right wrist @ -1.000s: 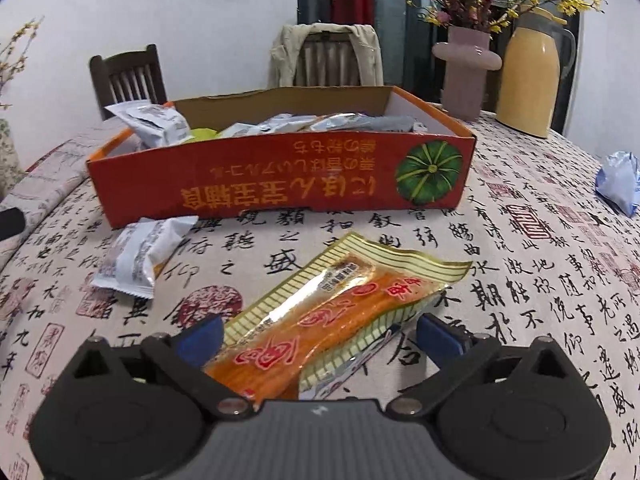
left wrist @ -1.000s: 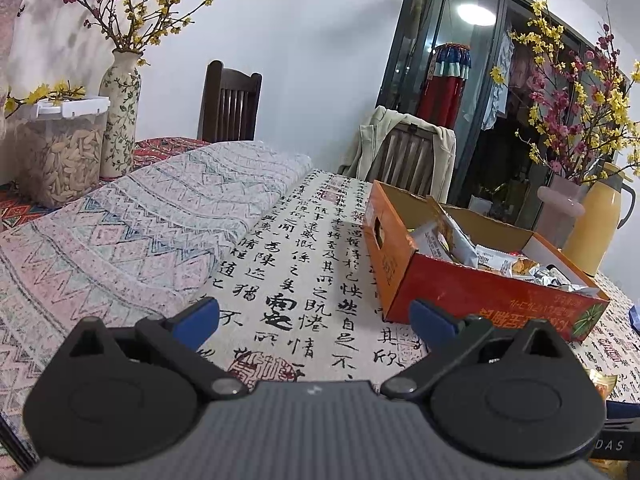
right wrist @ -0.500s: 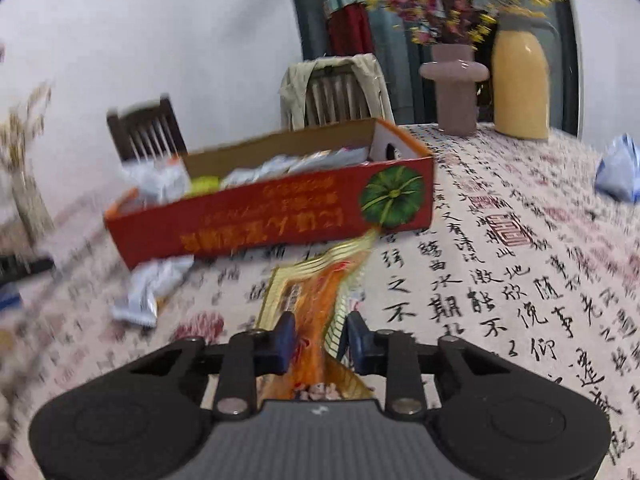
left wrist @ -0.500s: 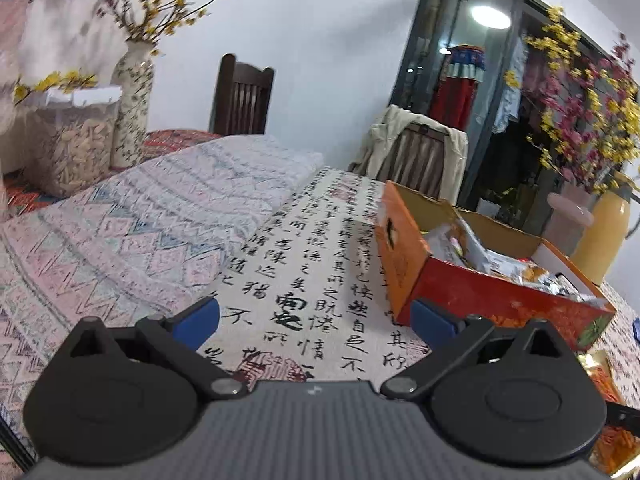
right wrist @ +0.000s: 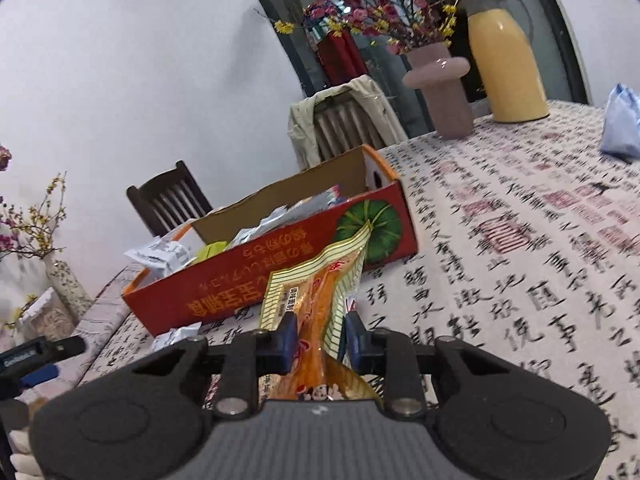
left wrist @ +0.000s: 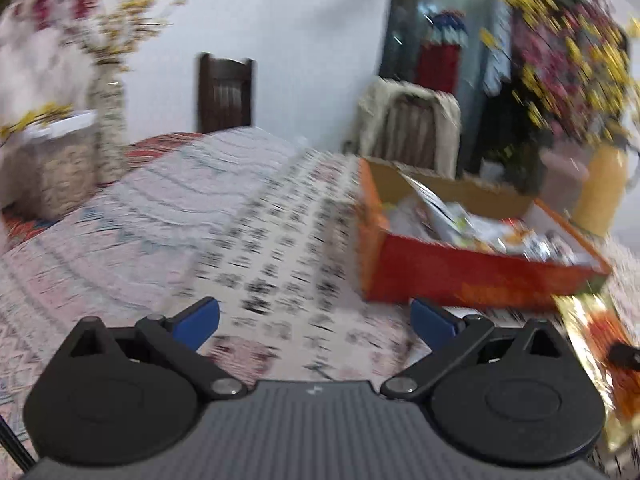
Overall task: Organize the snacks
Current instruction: 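Grasp the white packet with the left tool while the right tool lifts the stick packet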
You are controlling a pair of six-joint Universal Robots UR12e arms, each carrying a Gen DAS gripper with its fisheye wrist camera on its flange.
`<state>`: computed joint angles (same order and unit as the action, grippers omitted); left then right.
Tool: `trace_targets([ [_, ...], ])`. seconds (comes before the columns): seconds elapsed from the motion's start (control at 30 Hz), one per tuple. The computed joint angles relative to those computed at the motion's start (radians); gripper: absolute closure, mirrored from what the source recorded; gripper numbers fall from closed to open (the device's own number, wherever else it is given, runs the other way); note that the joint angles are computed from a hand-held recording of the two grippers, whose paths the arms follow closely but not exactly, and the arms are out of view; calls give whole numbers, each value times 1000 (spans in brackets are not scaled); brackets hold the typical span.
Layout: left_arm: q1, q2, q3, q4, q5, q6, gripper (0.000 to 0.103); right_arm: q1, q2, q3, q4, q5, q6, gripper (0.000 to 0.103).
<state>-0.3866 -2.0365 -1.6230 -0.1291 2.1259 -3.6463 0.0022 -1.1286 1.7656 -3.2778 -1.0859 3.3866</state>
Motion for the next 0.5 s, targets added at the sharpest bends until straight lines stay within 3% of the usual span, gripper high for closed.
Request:
trace_targets([
  [0.13, -10, -37, 87, -149, -60, 42, 4, -7, 8, 2, -14, 43, 7, 78],
  [0.3, -24, -89, 169, -232, -81, 47, 9, -13, 12, 4, -32, 73, 24, 78],
  [0.47, -31, -122, 226, -299, -56, 31, 10, -20, 17, 6, -49, 109, 24, 78],
  [0.5, -30, -128, 235, -309, -57, 33, 14, -20, 18, 5, -51, 112, 24, 78],
])
